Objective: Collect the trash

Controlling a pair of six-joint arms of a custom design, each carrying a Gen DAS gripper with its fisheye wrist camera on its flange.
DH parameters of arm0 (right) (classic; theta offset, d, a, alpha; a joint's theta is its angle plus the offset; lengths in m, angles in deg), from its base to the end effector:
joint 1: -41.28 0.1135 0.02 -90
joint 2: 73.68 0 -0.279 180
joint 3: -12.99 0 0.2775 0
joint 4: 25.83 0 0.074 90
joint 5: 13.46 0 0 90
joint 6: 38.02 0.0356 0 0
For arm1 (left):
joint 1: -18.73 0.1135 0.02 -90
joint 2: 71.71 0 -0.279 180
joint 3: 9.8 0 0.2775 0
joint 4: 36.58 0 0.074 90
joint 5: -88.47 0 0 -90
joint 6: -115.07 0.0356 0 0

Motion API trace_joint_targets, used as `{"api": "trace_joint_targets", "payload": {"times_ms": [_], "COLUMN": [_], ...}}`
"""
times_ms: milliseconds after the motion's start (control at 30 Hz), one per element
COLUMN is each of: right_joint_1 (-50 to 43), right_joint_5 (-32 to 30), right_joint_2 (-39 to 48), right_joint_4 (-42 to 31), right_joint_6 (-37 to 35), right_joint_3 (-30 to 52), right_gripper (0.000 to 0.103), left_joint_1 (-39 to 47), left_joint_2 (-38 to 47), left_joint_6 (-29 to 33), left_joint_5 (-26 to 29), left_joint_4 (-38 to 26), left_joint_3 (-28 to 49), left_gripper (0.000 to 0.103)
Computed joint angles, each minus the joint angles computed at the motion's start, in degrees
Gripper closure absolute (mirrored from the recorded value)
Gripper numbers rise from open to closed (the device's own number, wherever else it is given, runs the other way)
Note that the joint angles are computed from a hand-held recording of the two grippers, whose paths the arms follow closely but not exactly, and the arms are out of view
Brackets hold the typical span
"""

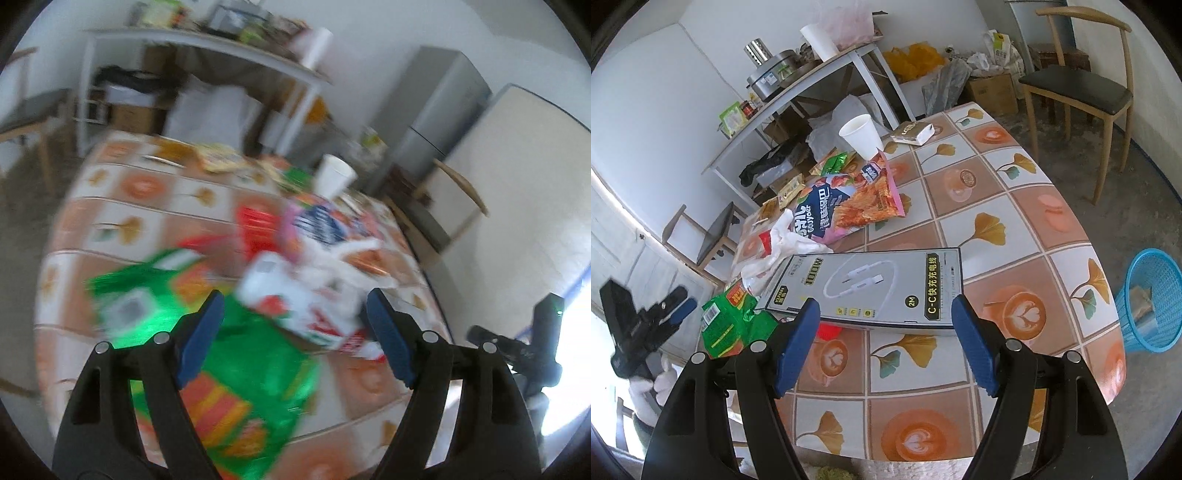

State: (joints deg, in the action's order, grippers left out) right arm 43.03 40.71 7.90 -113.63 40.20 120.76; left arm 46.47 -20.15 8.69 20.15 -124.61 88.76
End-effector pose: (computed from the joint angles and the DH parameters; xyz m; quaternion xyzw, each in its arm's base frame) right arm 0.2763 0.0293 0.4215 -0.1836 0.9072 0.2767 0.2585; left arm 0.1093 0.0426 0.4647 -0.2635 0.8577 -0.1300 0.4220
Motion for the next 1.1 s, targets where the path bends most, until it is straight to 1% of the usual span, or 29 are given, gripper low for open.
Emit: {"api": "trace_joint_targets", "payload": {"times_ms": [67,100,133,200,300,367,400,500,600,667,700,767,833,933,1100], "right_joint_1": [-0.1,-0.1,-0.2,-0.5,-0.9,-1.0,-1.0,-0.9,-0.7,-0.5,-0.4,-0.4,-0.4,-0.7,-1.0], "right_joint_5": [0.1,0.1,0.0,-0.4,-0.8,-0.9,-1.0,-1.1,-1.3,-1.4,-1.5,-1.6,-1.5,-1.7,-2.1], "right_joint_2": [0.1,0.2,0.4,0.9,1.8,2.2,2.4,3.1,3.6,3.8,3.8,3.8,3.8,3.8,3.4], "right_joint_4": [0.1,0.1,0.0,-0.2,-0.5,-0.5,-0.4,-0.3,0.0,0.2,0.2,0.1,0.0,-0.3,-0.5], "right_joint_6": [-0.3,-0.4,-0.6,-0.9,-1.1,-1.1,-1.0,-0.9,-0.5,-0.2,-0.2,-0.2,-0.1,-0.1,-0.1], "right_joint_3": [0.0,0.0,0.2,0.6,1.5,1.7,1.8,2.0,1.9,1.9,2.0,2.0,2.1,2.1,2.0], "right_gripper": [0.031,0.031,0.031,0.031,0.031,0.031,0.031,0.031,0.031,0.031,0.031,0.031,0.031,0.031,0.031], "left_joint_1": [-9.8,-14.4,-17.3,-20.3,-21.4,-21.9,-22.0,-21.4,-21.1,-21.1,-21.1,-20.6,-19.9,-18.1,-15.0], "left_joint_2": [1.7,3.3,5.0,8.3,12.9,15.8,17.7,20.8,24.1,25.2,25.3,24.8,23.7,21.5,17.2], "left_joint_6": [-4.2,-5.3,-5.6,-6.2,-5.3,-4.8,-4.3,-3.7,-2.8,-2.4,-2.5,-2.8,-3.3,-3.7,-4.9], "left_joint_5": [-6.6,-9.9,-12.0,-14.2,-15.6,-17.2,-17.3,-17.4,-17.4,-17.6,-17.5,-17.2,-16.8,-14.4,-11.3], "left_joint_4": [3.3,5.0,5.7,7.3,8.4,7.9,7.6,7.4,6.2,5.7,5.6,6.1,7.2,9.5,12.7], "left_joint_3": [-0.6,-0.5,-0.2,0.4,1.6,2.7,3.4,5.0,7.1,7.4,7.3,6.3,5.1,3.5,1.9], "left_gripper": [0.028,0.028,0.028,0.028,0.028,0.032,0.034,0.036,0.049,0.067,0.072,0.087,0.095,0.097,0.098]}}
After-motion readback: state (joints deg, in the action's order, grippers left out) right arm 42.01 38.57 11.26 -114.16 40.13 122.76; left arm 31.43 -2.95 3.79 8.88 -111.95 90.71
